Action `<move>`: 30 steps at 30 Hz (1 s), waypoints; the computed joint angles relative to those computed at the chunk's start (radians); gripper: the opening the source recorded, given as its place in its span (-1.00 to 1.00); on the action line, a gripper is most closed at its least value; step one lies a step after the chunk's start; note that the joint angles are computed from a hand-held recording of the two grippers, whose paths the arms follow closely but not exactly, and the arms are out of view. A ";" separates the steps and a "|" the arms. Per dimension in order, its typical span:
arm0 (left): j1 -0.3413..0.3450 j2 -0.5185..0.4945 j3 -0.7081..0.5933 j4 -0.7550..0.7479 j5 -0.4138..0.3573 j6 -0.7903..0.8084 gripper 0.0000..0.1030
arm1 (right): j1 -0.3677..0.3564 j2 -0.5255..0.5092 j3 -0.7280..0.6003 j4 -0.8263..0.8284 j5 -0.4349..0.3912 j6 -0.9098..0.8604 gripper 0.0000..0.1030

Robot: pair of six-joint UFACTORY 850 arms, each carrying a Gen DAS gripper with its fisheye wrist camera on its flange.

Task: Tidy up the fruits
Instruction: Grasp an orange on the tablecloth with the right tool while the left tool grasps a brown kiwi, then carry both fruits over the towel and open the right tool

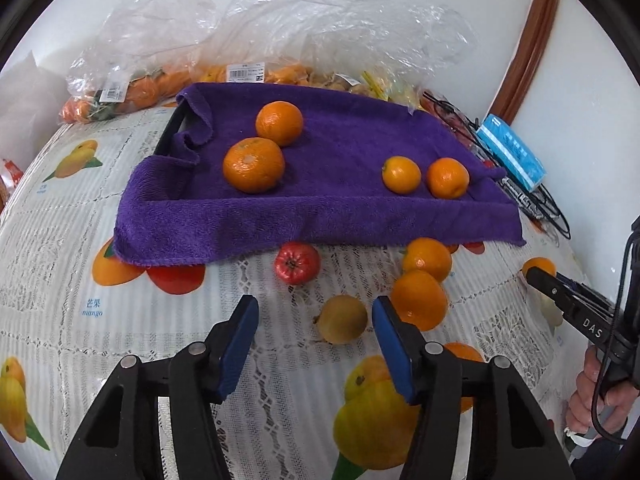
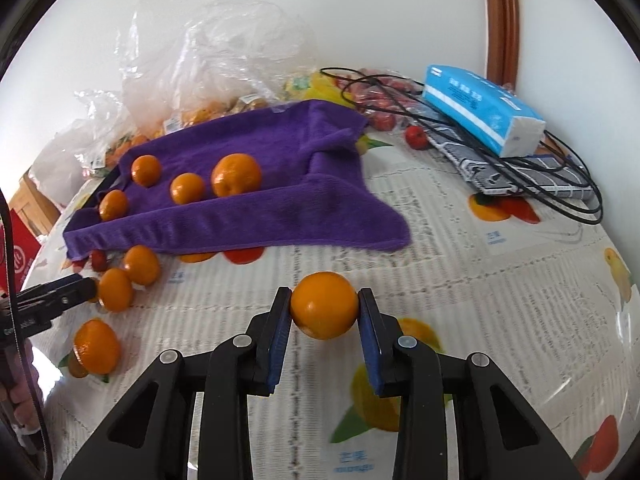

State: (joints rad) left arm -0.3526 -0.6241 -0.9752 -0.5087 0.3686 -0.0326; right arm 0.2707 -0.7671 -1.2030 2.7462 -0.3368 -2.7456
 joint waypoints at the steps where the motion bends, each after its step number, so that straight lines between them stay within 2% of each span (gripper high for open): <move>1: -0.006 -0.003 -0.005 -0.036 0.000 0.046 -0.01 | 0.004 0.000 0.001 -0.009 -0.003 0.007 -0.36; 5: -0.027 -0.014 -0.019 -0.166 0.012 0.209 -0.35 | 0.017 -0.002 0.002 -0.035 -0.014 0.022 -0.36; 7: -0.026 -0.015 -0.022 -0.156 0.008 0.211 -0.53 | 0.024 -0.008 -0.007 -0.057 -0.005 0.036 -0.36; 8: -0.027 -0.018 -0.026 -0.179 0.008 0.233 -0.55 | 0.028 -0.013 -0.012 -0.060 0.000 0.035 -0.36; 22: -0.017 -0.014 -0.018 -0.095 0.007 0.142 -0.55 | 0.057 -0.036 -0.046 -0.027 0.065 -0.035 -0.34; 26: -0.018 -0.015 -0.020 -0.115 0.006 0.164 -0.55 | 0.062 -0.036 -0.046 0.007 0.070 -0.076 -0.31; 30: -0.021 -0.012 -0.017 -0.143 0.013 0.181 -0.55 | 0.058 -0.035 -0.044 -0.019 0.065 -0.046 -0.33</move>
State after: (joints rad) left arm -0.3733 -0.6358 -0.9925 -0.6513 0.3814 0.1484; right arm 0.3289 -0.8025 -1.2473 2.7276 -0.2721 -2.7917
